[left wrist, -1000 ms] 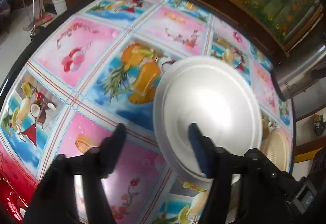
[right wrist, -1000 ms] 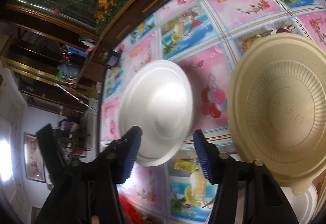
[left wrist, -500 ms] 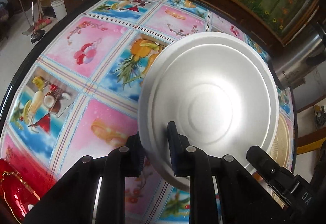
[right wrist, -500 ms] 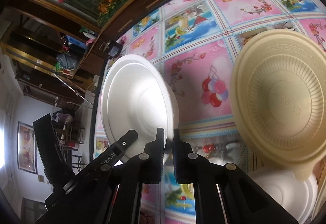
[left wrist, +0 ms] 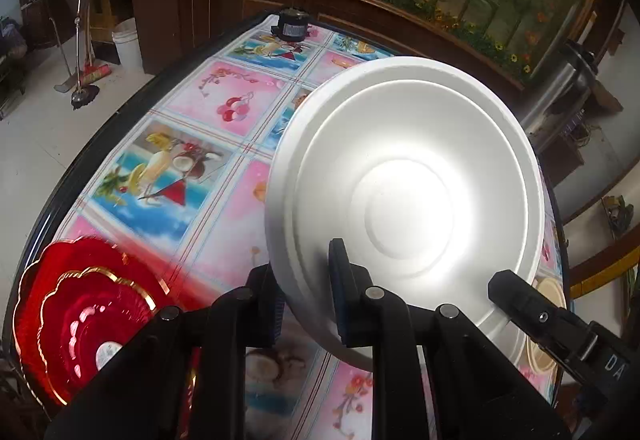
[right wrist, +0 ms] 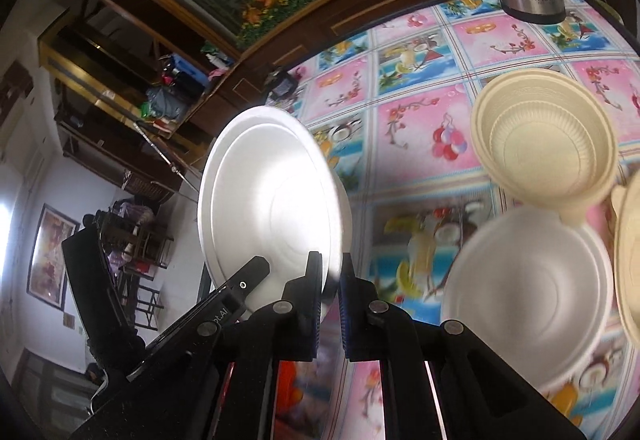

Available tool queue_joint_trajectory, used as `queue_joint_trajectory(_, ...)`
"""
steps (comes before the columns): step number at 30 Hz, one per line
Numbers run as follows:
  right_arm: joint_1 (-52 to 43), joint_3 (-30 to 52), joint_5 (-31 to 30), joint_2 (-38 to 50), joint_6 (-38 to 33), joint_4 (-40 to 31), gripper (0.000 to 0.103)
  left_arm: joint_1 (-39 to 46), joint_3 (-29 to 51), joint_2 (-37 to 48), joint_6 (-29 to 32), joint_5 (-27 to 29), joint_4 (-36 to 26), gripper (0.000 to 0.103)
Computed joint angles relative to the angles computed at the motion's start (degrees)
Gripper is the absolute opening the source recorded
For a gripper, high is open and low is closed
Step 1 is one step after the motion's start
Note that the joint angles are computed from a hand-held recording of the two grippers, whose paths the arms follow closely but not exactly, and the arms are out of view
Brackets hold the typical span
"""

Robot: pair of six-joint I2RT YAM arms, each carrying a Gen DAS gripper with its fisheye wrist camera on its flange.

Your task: Organize plates and bowls

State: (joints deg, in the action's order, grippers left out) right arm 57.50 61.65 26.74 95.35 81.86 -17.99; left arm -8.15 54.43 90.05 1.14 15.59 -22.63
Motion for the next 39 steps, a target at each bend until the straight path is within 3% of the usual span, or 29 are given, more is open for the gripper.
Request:
queue_joint_trajectory(18, 12.4, 13.0, 7.9, 8.9, 4.1, -7.9, 0.007, 15.8, -11.1, -11.9, 12.0, 8.6, -0.8, 0.018)
queue_joint_trajectory(39, 17.4, 27.6, 6.9, 21.5, -0.1, -7.5, 0.008, 34.0, -11.8, -11.7, 24.6, 15.5, -6.2, 0.018)
